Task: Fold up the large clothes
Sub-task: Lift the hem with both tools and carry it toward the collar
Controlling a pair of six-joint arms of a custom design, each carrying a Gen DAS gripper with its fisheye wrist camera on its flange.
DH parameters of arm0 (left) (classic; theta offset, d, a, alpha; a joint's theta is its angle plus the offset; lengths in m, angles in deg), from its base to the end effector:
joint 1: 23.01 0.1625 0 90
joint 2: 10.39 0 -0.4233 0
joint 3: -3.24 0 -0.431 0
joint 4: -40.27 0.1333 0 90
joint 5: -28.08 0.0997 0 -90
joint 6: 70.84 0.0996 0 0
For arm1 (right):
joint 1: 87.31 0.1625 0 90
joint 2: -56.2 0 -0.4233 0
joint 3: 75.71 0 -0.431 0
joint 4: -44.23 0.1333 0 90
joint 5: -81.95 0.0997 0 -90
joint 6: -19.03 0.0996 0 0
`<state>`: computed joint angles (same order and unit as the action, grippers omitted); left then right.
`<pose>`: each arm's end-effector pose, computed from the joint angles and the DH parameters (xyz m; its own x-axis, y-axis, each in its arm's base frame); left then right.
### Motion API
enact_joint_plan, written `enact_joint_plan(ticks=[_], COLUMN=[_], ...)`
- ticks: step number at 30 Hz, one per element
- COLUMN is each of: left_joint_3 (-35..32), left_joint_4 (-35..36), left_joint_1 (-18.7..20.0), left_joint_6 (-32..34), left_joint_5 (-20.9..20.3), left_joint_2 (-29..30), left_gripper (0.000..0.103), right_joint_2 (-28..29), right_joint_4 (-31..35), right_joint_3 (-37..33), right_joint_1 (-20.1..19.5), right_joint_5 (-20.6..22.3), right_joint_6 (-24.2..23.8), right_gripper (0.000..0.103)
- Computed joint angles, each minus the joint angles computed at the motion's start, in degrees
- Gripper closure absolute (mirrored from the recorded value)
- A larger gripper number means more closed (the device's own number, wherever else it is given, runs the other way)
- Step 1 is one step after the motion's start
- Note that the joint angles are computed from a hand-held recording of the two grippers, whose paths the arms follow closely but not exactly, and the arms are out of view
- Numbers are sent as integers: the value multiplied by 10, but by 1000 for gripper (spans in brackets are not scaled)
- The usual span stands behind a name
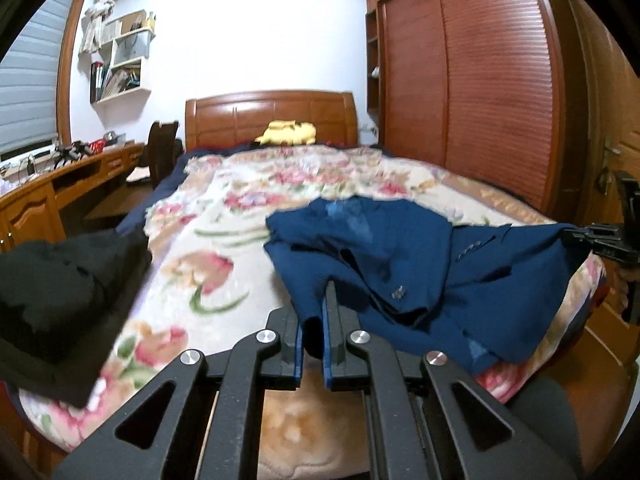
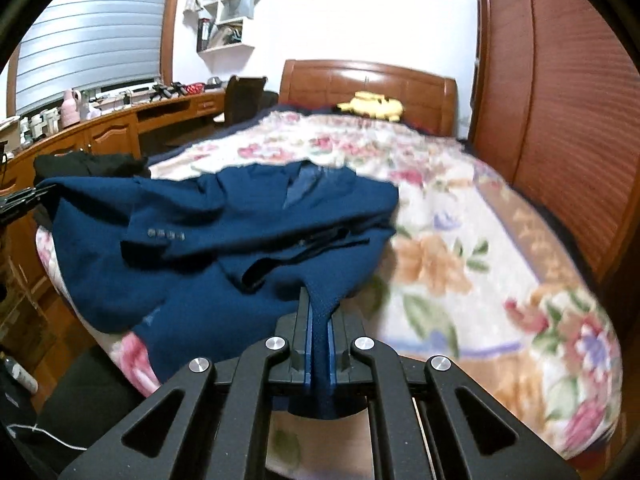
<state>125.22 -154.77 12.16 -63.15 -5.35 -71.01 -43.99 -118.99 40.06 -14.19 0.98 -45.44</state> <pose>-0.3039 -0.4789 0.1823 -0.7023 0.1730 -0.6905 0.6914 0.3970 -0.6037 0.0041 -0.4994 0.4949 -0.5641 -0.3933 0.7260 -0.8205 0.3650 -0.4399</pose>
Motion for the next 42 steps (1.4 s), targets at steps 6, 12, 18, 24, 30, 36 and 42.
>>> enact_joint_plan(ticks=[6,12,18,24,30,36,42], left_joint_3=[-21,-41,-60,-65,-66,-61,-95], left_joint_4=[-29,-53,-66,-88,-126,-115,-38], left_joint_1=[-26,-54,-75,-97,-113,-105,-36], left_joint_6=[56,108,140,162,196,184,122], left_joint_5=[2,11,21,31,48,52,35], left_joint_2=[-8,-17,-31,-46,-56,-59,-24], left_gripper=[96,96,96,96,96,96,96], right_joint_2=[-38,-91,-137,-181,-205,-188,-94], right_joint_4=[11,33,54,77,70,39,-22], right_joint_3=[3,13,20,24,42,55,31], right_joint_1=[19,28,16,1,-39,-48,3], right_joint_5=[27,64,109,149,212,215,105], right_joint_6=[-2,-19,-36,-44,-55,-47,-29], right_gripper=[98,98,98,98,98,98,98])
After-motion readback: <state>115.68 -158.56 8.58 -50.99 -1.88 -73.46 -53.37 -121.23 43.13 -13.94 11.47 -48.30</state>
